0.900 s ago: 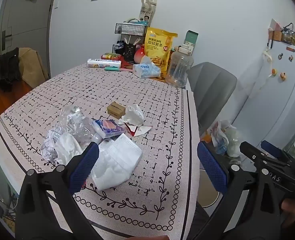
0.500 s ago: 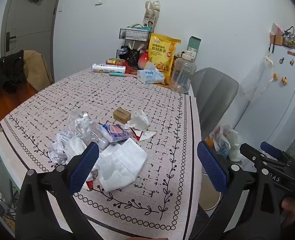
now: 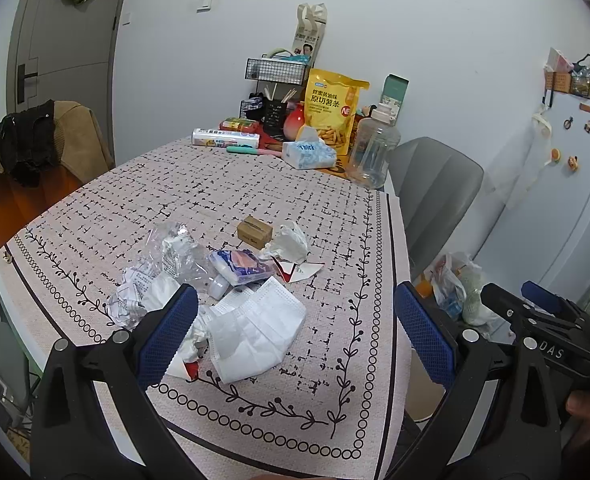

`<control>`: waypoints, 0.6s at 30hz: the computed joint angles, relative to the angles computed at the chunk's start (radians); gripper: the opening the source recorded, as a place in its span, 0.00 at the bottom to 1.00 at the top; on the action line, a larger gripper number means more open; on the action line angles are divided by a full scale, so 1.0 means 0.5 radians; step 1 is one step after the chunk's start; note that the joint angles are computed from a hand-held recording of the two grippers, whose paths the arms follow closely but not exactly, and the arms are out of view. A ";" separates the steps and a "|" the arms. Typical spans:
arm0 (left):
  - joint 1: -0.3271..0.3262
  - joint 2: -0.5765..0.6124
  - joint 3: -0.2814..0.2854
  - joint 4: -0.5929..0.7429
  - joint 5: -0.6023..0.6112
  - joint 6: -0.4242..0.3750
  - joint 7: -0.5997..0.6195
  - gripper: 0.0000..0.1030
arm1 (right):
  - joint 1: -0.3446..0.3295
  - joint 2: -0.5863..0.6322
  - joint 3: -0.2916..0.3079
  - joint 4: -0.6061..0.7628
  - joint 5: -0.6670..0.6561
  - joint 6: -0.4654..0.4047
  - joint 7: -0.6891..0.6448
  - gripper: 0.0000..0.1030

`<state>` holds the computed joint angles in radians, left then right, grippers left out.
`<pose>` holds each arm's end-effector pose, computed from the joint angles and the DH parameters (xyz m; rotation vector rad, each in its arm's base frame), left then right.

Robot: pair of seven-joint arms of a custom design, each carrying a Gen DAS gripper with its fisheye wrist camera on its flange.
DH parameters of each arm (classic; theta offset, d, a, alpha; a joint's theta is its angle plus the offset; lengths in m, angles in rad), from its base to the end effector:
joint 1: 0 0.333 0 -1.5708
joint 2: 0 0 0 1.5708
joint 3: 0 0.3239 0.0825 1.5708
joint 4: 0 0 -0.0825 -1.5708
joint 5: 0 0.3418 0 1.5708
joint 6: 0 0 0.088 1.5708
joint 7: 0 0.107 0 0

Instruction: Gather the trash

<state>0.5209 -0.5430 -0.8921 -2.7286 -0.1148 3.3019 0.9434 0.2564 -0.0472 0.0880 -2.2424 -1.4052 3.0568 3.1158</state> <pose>0.3666 -0.1639 0.4775 -1.8319 1.4317 -0.9952 0.4375 0.2399 0.4710 -1.7514 1.4855 -0.6833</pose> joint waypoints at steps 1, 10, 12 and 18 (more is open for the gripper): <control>-0.005 -0.002 0.005 -0.006 0.001 0.005 0.001 0.95 | 0.001 0.002 0.001 0.003 -0.005 -0.002 0.003 0.93; 0.032 0.011 -0.023 0.022 0.024 -0.023 -0.003 0.95 | -0.001 0.029 -0.015 0.019 -0.057 0.022 0.054 0.93; 0.036 0.017 -0.025 0.024 0.029 -0.020 -0.010 0.95 | 0.000 0.035 -0.019 0.021 -0.049 0.024 0.047 0.93; 0.058 0.017 -0.052 0.021 0.034 -0.008 -0.032 0.95 | 0.006 0.033 -0.018 0.021 -0.062 0.010 0.063 0.93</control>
